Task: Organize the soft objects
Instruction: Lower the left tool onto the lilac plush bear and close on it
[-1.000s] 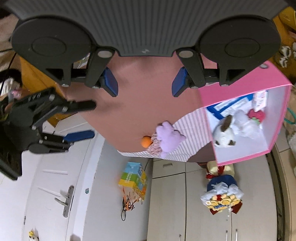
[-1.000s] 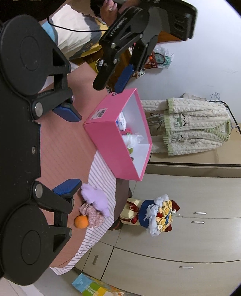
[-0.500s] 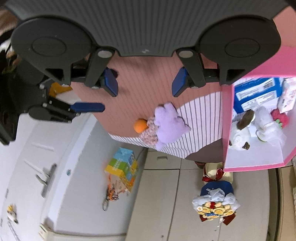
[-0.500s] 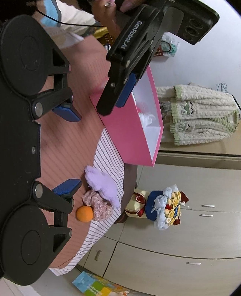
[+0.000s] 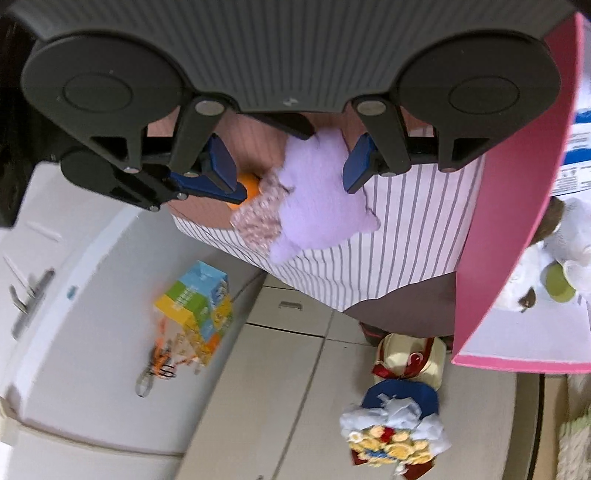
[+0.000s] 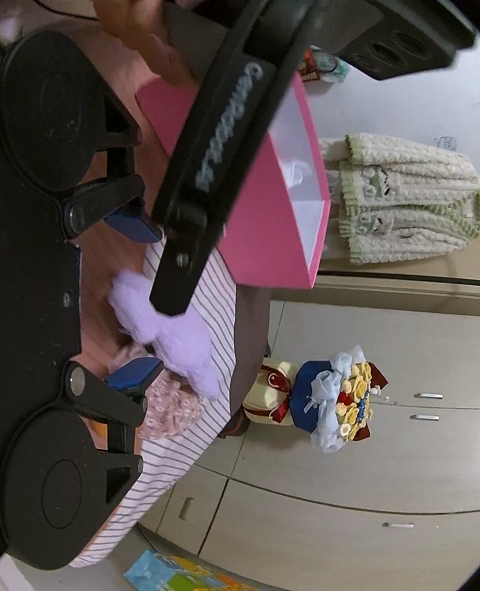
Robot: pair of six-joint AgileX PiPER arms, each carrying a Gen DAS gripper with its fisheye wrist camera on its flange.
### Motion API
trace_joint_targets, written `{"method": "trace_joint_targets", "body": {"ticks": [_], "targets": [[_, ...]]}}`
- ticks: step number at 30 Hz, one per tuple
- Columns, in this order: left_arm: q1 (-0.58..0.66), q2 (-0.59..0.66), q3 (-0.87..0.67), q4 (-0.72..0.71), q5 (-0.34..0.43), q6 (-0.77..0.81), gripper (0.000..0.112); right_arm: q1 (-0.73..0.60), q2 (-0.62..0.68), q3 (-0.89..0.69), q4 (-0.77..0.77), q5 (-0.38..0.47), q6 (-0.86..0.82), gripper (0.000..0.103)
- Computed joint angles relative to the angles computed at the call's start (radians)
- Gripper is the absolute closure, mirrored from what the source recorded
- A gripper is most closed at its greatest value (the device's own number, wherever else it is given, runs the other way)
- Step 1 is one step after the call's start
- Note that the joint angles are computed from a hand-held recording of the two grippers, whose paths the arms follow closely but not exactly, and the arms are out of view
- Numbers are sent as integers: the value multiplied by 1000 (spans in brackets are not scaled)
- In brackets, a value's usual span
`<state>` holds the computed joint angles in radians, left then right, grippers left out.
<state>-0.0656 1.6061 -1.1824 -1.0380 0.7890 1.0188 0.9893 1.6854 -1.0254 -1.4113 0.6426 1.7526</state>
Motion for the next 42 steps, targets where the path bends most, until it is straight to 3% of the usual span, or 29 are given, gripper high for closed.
{"method": "trace_joint_targets", "body": {"ticks": [6,13,18,26,29,42], "targets": [[-74,80,-64,47,-132,-103,51,-93,67,-64,2,-56,-50,30],[-79,156,-133,80,-113,-187,51,-164,111,-99,5,-142,-85,30],[-68,205,-155,63,-81,-217,49,-160,143,-112,-5,-134,-101,30],[-61,244,-170,61,-48,-251,46,-109,204,-142,-79,-35,-115,28],[-78,236,-149,67,-87,-236,46,-103,209,-142,-89,-24,-105,29],[-79,236,-166,125,-75,-250,58,-85,196,-113,-121,-14,-45,33]]}}
